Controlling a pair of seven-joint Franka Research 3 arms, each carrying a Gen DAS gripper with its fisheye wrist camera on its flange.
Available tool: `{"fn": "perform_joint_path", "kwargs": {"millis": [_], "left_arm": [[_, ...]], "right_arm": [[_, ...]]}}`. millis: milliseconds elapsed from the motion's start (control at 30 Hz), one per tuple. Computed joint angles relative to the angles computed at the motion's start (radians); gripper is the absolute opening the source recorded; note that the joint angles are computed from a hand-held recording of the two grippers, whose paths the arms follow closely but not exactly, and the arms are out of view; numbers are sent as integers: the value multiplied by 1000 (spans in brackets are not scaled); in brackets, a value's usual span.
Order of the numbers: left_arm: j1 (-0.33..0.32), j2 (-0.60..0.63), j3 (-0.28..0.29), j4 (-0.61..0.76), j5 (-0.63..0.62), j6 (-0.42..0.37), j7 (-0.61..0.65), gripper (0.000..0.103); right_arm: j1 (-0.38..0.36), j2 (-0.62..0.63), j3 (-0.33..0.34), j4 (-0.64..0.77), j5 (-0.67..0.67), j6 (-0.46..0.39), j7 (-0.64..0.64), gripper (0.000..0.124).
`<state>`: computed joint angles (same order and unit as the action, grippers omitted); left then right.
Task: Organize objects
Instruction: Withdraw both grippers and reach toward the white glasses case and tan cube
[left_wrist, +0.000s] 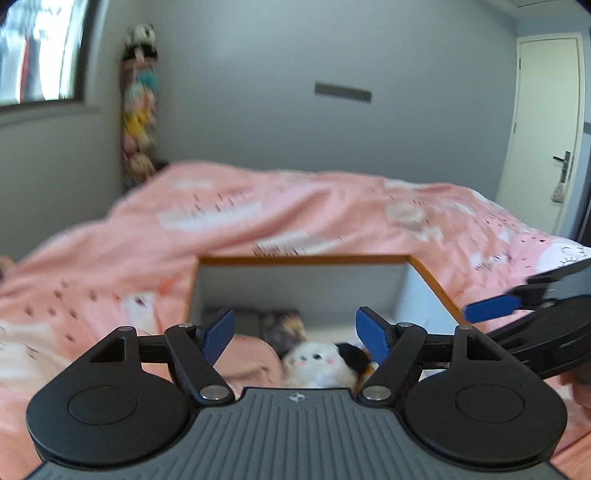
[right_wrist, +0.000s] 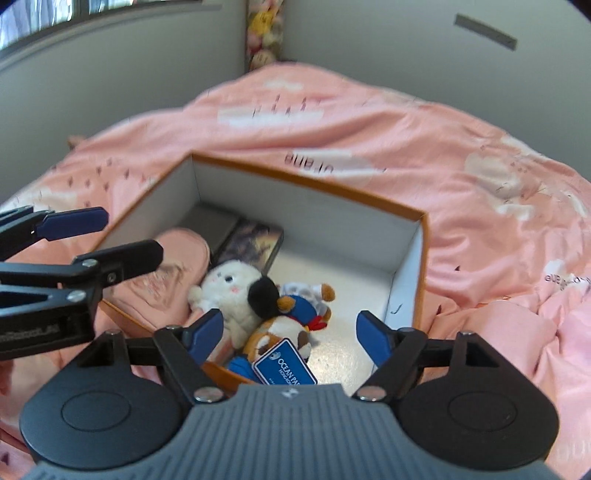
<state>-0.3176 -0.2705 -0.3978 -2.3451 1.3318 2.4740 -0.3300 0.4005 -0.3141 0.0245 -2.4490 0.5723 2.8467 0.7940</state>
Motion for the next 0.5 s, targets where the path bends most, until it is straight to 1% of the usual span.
{"fn": "perform_joint_path", "kwargs": {"millis": [67, 100, 167, 200, 300, 333, 367, 433, 500], "left_arm": [[-4, -19, -13, -10, 27, -17, -21, 87], [-7, -28, -11, -17, 30, -7, -21, 87], [-10, -46, -5, -31, 27, 26, -20, 87], [-12, -53, -6, -37, 17, 33, -21, 88], [-17, -56, -9, -48, -47, 44, -4, 89], [-22, -54, -6, -53, -81, 51, 16, 89], [-28, -48, 0, -54, -127, 63, 55, 89], [-35, -42, 14, -68, -194, 119, 121, 89], [-31, -35, 18, -82, -226, 178, 165, 88]], "right_arm": [[37, -51, -27, -51, 75, 53, -34, 86], [52, -74, -37, -75, 106, 81, -42, 89], [83, -116, -59, -121, 156, 134, -51, 90], [83, -134, -60, -141, 161, 150, -39, 90], [48, -194, -36, -209, 119, 179, 20, 90], [23, -213, -14, -234, 94, 190, 55, 90], [-23, -231, 21, -254, 60, 179, 101, 90], [-97, -273, 68, -288, -4, 123, 179, 90], [-163, -315, 101, -315, -61, 41, 264, 88]]}}
